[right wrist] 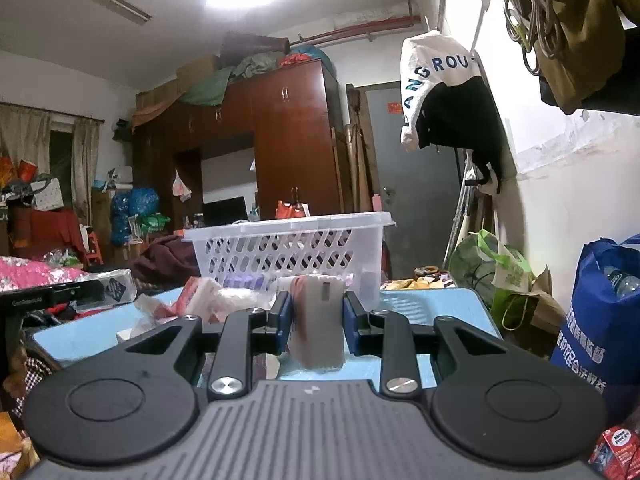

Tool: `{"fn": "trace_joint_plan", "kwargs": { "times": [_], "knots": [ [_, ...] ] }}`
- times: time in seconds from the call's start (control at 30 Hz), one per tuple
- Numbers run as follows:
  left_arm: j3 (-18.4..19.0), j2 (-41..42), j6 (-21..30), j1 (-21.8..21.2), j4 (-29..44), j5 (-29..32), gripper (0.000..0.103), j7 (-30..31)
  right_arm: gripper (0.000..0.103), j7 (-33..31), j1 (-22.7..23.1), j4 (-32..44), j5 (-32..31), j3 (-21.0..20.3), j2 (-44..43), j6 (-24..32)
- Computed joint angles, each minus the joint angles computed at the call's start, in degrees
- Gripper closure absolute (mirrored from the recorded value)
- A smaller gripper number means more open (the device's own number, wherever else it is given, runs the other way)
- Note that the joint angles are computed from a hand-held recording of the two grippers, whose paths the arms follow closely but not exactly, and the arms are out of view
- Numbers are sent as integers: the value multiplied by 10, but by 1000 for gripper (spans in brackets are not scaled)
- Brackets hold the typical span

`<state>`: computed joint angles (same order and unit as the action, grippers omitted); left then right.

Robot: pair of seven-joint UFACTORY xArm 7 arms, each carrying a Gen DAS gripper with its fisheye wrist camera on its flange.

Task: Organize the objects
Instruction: 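Lift both boxes over the white basket and open both grippers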

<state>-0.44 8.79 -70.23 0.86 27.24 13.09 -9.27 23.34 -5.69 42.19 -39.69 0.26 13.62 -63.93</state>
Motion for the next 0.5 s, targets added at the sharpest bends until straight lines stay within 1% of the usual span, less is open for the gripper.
{"fn": "trace_joint_plan", "kwargs": {
  "times": [0.07, 0.13, 0.2, 0.23, 0.27, 0.3, 0.33, 0.4, 0.47, 0.5],
  "knots": [
    [-1, -10, 14, 2, 21, 17, 59, -14, 73, -5, 7, 17, 11, 5, -5, 8],
    [-3, -21, 44, 0, 56, 24, 59, -28, 73, -14, 19, 45, 26, 11, -10, 24],
    [-5, -26, 103, 0, 116, 45, 59, -62, 73, -31, 39, 96, 54, 20, -5, 57],
    [-7, -23, 139, -3, 150, 43, 59, -68, 73, -40, 48, 124, 70, 24, 3, 76],
    [-10, -16, 188, -8, 195, 40, 59, -71, 73, -38, 56, 169, 75, 29, 18, 107],
    [-13, -4, 237, -11, 238, 38, 59, -77, 73, -32, 59, 208, 67, 33, 35, 132],
    [-15, 9, 272, -12, 272, 39, 59, -87, 73, -20, 60, 249, 57, 38, 52, 166],
    [-22, 43, 361, -14, 349, 39, 59, -97, 73, -6, 66, 329, 44, 49, 89, 244],
    [-26, 69, 401, -19, 391, 20, 59, -88, 73, -13, 69, 367, 46, 59, 111, 284],
    [-30, 79, 409, -17, 403, 18, 59, -85, 73, -9, 63, 381, 36, 68, 120, 297]
  ]
}}
